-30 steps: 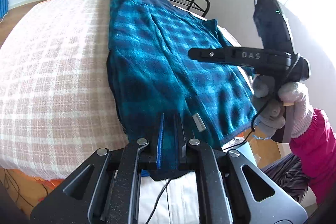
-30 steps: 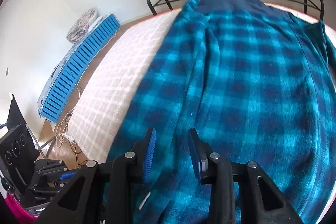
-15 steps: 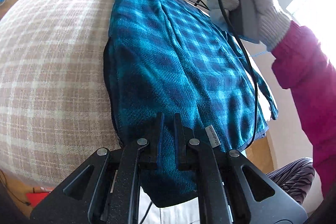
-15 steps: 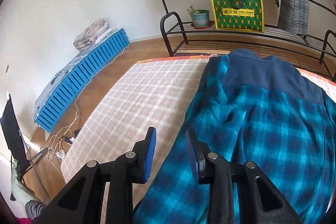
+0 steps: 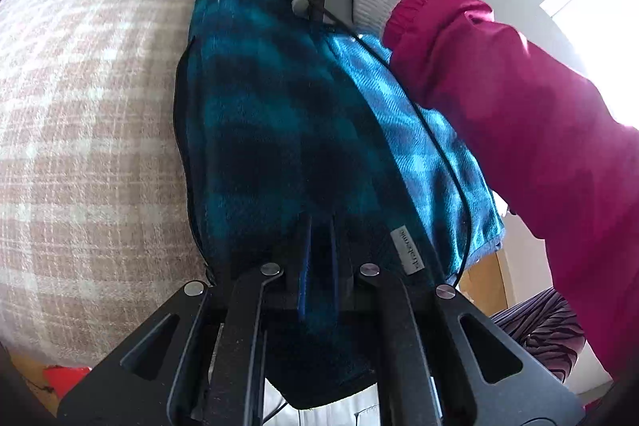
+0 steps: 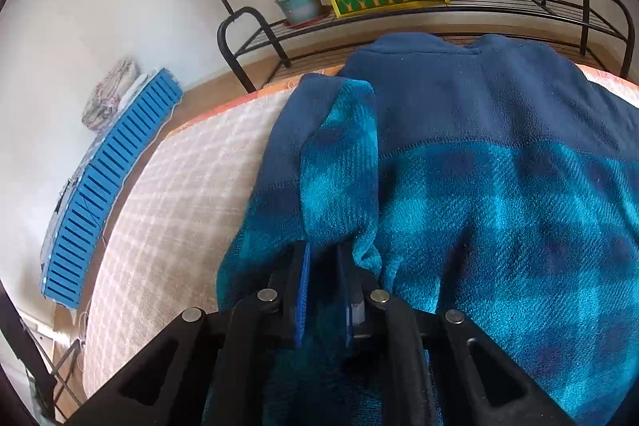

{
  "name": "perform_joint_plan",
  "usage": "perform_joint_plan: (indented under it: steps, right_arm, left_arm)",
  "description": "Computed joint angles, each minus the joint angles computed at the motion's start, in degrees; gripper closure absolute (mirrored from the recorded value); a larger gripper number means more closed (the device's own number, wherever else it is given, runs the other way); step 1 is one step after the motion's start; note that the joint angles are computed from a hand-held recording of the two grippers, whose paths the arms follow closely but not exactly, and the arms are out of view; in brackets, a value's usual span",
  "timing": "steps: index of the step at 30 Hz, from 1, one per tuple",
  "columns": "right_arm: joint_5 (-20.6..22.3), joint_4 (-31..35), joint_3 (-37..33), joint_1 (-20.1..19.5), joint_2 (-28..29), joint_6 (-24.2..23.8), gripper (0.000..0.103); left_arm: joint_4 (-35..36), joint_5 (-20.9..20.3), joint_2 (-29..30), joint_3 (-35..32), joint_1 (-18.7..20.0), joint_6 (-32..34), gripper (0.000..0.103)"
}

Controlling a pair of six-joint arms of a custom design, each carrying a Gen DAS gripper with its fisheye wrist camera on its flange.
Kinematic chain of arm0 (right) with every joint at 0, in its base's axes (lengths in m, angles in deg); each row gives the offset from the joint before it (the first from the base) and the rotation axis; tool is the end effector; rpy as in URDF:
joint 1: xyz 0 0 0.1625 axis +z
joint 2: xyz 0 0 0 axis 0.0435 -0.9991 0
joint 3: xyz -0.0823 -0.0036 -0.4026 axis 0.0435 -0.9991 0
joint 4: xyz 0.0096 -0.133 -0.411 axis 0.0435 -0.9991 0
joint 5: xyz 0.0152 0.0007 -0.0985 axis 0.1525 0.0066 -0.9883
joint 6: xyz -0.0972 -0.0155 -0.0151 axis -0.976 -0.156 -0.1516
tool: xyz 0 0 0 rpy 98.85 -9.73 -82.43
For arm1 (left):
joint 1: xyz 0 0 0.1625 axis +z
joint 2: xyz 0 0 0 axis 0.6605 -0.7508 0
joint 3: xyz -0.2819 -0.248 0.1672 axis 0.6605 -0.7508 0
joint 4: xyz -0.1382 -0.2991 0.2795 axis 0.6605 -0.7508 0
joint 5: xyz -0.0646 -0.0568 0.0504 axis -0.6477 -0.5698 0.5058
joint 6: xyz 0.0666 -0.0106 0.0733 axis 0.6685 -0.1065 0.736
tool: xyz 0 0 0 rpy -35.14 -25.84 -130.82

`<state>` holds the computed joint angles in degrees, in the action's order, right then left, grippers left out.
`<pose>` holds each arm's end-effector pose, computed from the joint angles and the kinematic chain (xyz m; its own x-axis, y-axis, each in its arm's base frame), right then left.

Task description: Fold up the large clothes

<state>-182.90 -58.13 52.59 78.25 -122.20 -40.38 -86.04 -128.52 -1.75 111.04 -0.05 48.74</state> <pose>-0.0157 -0.8237 0.2623 -0.8926 -0.2499 0.3752 -0.3827 0.8599 -0.3378 -0.3742 -0.5514 -0.1161 -0.9527 0.2120 -0.2177 0.2704 0.9183 -0.2893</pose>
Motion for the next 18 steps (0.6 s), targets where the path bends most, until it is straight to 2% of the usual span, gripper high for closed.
perform_joint_plan:
  steps: [3,7,9,11,14,18]
  right_arm:
    - [-0.39,0.8,0.74,0.55,-1.27,1.4,0.09]
    - [2.78,0.49,5.42,1.02,-7.29,3.26,0.082]
    - [5.36,1.27,9.03,1.08,-12.15,2.58,0.081]
    - [6.61,1.18,13.31,1.38,-17.64,1.16,0.076]
    - [7.5,1.97,20.17,1.45,-27.05,-1.33,0.073]
    - [6.54,3.1,28.58,0.26,-38.96,-4.49,0.07]
  left_arm:
    - [1.13,1.22,0.62,-0.44,-0.45,3.18,0.096]
    - [-1.16,1.46,-1.41,1.88,-1.18,2.4,0.096]
    - [-3.66,2.92,-2.9,4.04,-1.92,3.56,0.096]
    - [-5.16,4.22,-4.17,5.78,-2.69,3.55,0.096]
    - [-6.74,3.63,-4.84,7.02,-3.09,2.27,0.096]
    - [-7.36,0.37,-3.94,6.19,-3.26,2.07,0.096]
